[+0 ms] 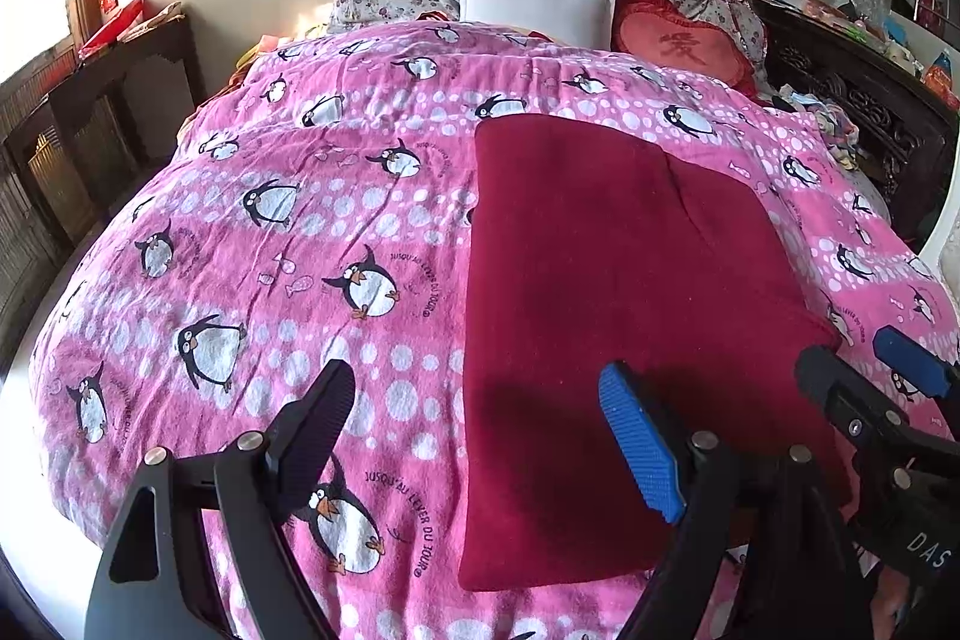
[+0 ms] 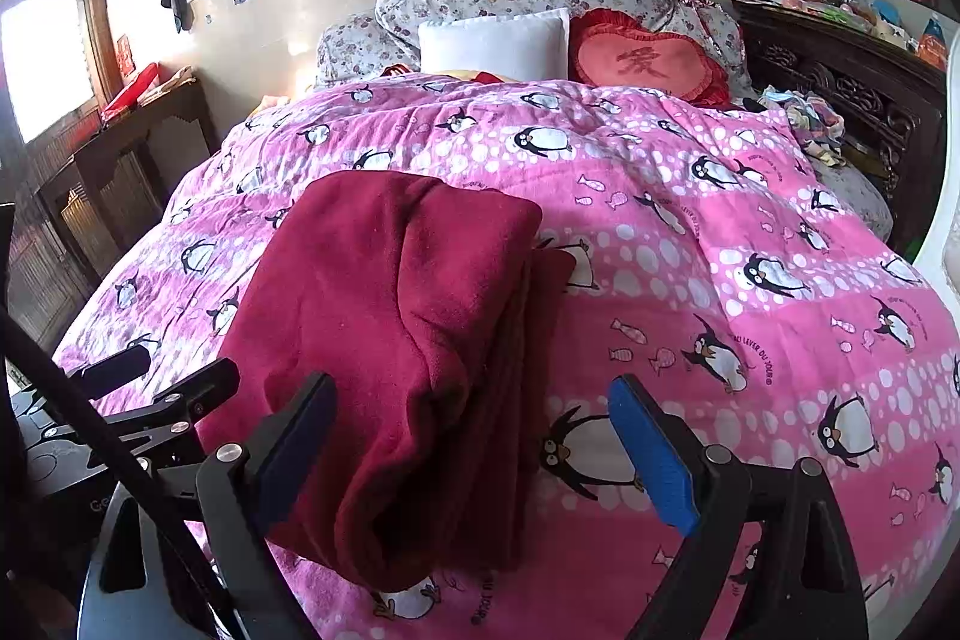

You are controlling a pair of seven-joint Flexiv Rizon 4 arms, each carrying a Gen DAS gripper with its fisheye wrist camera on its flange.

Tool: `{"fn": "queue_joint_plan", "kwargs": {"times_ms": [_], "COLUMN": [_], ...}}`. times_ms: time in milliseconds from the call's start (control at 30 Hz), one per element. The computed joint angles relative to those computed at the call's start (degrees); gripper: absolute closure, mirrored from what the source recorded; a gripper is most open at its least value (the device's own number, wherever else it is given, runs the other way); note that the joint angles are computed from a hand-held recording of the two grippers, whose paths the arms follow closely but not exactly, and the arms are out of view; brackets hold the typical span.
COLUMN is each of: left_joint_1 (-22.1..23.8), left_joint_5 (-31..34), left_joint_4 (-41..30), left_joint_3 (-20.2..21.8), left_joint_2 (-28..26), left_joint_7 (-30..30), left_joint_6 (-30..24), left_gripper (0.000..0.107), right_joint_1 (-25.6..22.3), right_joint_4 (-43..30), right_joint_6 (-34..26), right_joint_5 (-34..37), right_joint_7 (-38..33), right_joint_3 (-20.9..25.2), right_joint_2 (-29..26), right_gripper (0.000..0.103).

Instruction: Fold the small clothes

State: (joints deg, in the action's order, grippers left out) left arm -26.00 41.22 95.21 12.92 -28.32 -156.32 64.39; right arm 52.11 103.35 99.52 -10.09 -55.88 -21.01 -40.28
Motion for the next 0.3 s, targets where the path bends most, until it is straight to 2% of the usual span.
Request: {"fn": "queue_joint_plan", "kwargs": {"times_ms": [300], "left_joint_1": [0.46], "left_joint_5": [-0.12], "left_joint_4": [0.13], "left_joint_3": [0.13], "left_joint_2": [-0.35], "left_joint_7": [-0.05], "left_joint_6": [0.73], "left_gripper": [0.021], "right_joint_1": [-0.49], "right_joint_4": [-0.28], "right_joint_6": [-0.19], "right_joint_5": [-0.41], "right_joint_7": [0.02], "right_joint_3": [0.58], "right_joint_2": [-0.23], "right_gripper": [0.009]}}
